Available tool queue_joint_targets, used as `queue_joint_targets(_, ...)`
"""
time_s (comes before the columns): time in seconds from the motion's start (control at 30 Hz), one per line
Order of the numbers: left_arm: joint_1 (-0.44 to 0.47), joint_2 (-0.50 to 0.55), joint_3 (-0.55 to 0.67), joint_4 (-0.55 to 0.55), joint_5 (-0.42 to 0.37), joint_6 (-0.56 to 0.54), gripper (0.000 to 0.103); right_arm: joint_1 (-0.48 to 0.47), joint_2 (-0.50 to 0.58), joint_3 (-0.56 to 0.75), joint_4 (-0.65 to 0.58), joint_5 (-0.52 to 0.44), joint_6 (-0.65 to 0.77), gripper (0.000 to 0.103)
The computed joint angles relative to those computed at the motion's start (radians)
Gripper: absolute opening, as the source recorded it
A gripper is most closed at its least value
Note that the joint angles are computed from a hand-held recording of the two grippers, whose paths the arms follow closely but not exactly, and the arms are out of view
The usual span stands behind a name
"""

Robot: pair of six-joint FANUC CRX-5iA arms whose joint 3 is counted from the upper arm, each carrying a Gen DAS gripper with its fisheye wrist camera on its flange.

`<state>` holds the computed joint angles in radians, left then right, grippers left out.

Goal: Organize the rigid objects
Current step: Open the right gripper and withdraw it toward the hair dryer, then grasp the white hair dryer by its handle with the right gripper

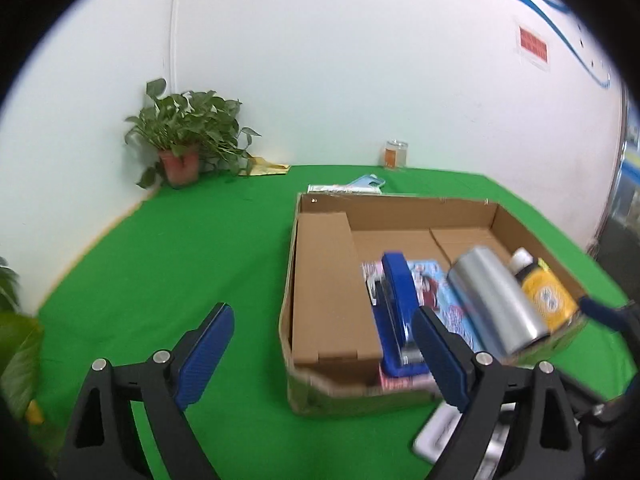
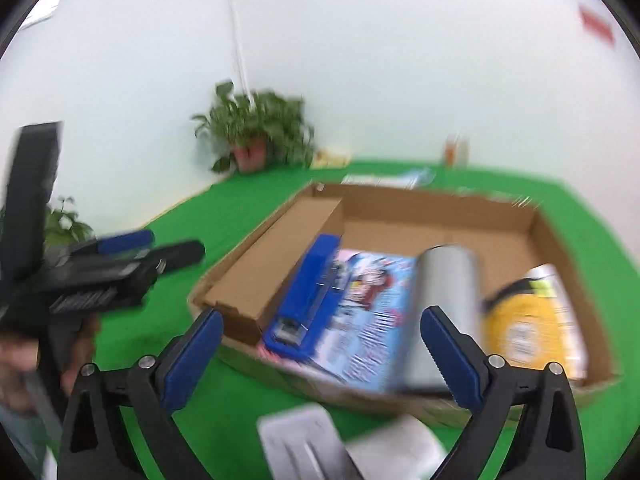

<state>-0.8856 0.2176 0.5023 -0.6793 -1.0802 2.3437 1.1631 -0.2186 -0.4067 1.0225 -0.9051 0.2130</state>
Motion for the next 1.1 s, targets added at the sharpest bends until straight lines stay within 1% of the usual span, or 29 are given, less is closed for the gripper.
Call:
queue_joint_targets(0.03,-0.008,-0.005,-0.010,0.007,-0.002,0.002,0.090,0.027,-0.019,-0.024,0.021,-0.054,-0.015,0.102)
queue_joint_targets(0.07,-0.016,-0.012,-0.025,0.018,0.000,0.019,0.086,0.057,-0.045,-0.050,0.032,-0.111,-0.033,0.100)
queue_joint_targets(0.1,-0.025,-0.022,-0.049,0.028,0.014,0.046,0.073,0.076,-0.077,-0.075,0.026,-0.137,-0.041,0.083)
queue_joint_targets(0.13,-0.027,-0.023,-0.057,0.042,0.018,0.052,0.017,0.090,-0.110,-0.098,0.018,-0.150,-0.046,0.068)
queue_joint_targets(0.17,-0.021,-0.012,-0.052,0.089,-0.004,0.039,0.007,0.112,-0.131,-0.110,0.009,-0.184,-0.053,0.046)
queue_joint_targets(0.2,-0.023,0.000,-0.043,0.112,-0.033,0.052,0.006,0.136,-0.149,-0.124,0.010,-0.219,-0.065,0.046)
queue_joint_targets(0.23,-0.028,0.002,-0.050,0.116,-0.035,0.081,0.006,0.155,-0.174,-0.145,0.013,-0.228,-0.072,0.046)
queue_joint_targets(0.27,-0.035,-0.005,-0.068,0.117,-0.015,0.111,0.010,0.167,-0.196,-0.161,0.009,-0.223,-0.069,0.059)
queue_joint_targets(0.3,-0.041,-0.009,-0.078,0.120,-0.002,0.132,0.021,0.184,-0.222,-0.176,-0.007,-0.216,-0.059,0.093)
queue_joint_targets(0.33,-0.045,-0.002,-0.068,0.125,-0.019,0.138,0.062,0.187,-0.236,-0.184,-0.013,-0.206,-0.055,0.103)
queue_joint_targets(0.37,-0.066,0.016,-0.035,0.097,-0.076,0.163,0.096,0.201,-0.258,-0.206,-0.011,-0.196,-0.059,0.101)
queue_joint_targets(0.4,-0.101,0.018,-0.024,0.028,-0.102,0.216,0.099,0.216,-0.270,-0.212,-0.027,-0.199,-0.041,0.102)
queue_joint_targets(0.43,-0.132,0.008,-0.034,-0.030,-0.098,0.264,0.099,0.232,-0.281,-0.216,-0.058,-0.205,-0.008,0.102)
queue_joint_targets(0.47,-0.142,-0.003,-0.045,-0.041,-0.084,0.277,0.099,0.244,-0.290,-0.219,-0.079,-0.212,0.010,0.102)
queue_joint_targets(0.53,-0.137,-0.013,-0.058,0.001,-0.067,0.255,0.099,0.261,-0.302,-0.224,-0.123,-0.222,0.031,0.102)
queue_joint_targets(0.63,-0.148,0.001,-0.046,0.024,-0.095,0.258,0.099,0.270,-0.324,-0.237,-0.176,-0.217,0.029,0.102)
queue_joint_targets(0.73,-0.150,0.000,-0.060,0.058,-0.094,0.264,0.099,0.243,-0.327,-0.240,-0.215,-0.213,0.041,0.102)
queue_joint_targets(0.8,-0.149,-0.004,-0.073,0.081,-0.090,0.273,0.099,0.218,-0.334,-0.234,-0.280,-0.215,0.076,0.102)
queue_joint_targets(0.83,-0.146,-0.002,-0.074,0.097,-0.087,0.270,0.099,0.195,-0.358,-0.244,-0.319,-0.178,0.097,0.102)
queue_joint_targets(0.87,-0.144,-0.004,-0.079,0.108,-0.083,0.268,0.099,0.180,-0.369,-0.243,-0.351,-0.163,0.112,0.101)
queue_joint_targets(0.9,-0.145,-0.005,-0.081,0.115,-0.081,0.268,0.099,0.170,-0.377,-0.240,-0.377,-0.161,0.130,0.098)
queue_joint_targets(0.93,-0.146,-0.006,-0.083,0.118,-0.078,0.269,0.099,0.172,-0.375,-0.235,-0.380,-0.179,0.136,0.094)
queue_joint_targets(0.97,-0.149,-0.009,-0.086,0.117,-0.074,0.274,0.099,0.178,-0.374,-0.230,-0.384,-0.201,0.149,0.086)
queue_joint_targets(1.0,-0.151,-0.010,-0.087,0.116,-0.070,0.278,0.099,0.180,-0.378,-0.226,-0.401,-0.208,0.165,0.082)
queue_joint_targets(1.1,-0.152,-0.011,-0.089,0.129,-0.049,0.263,0.099,0.169,-0.381,-0.216,-0.450,-0.196,0.204,0.078)
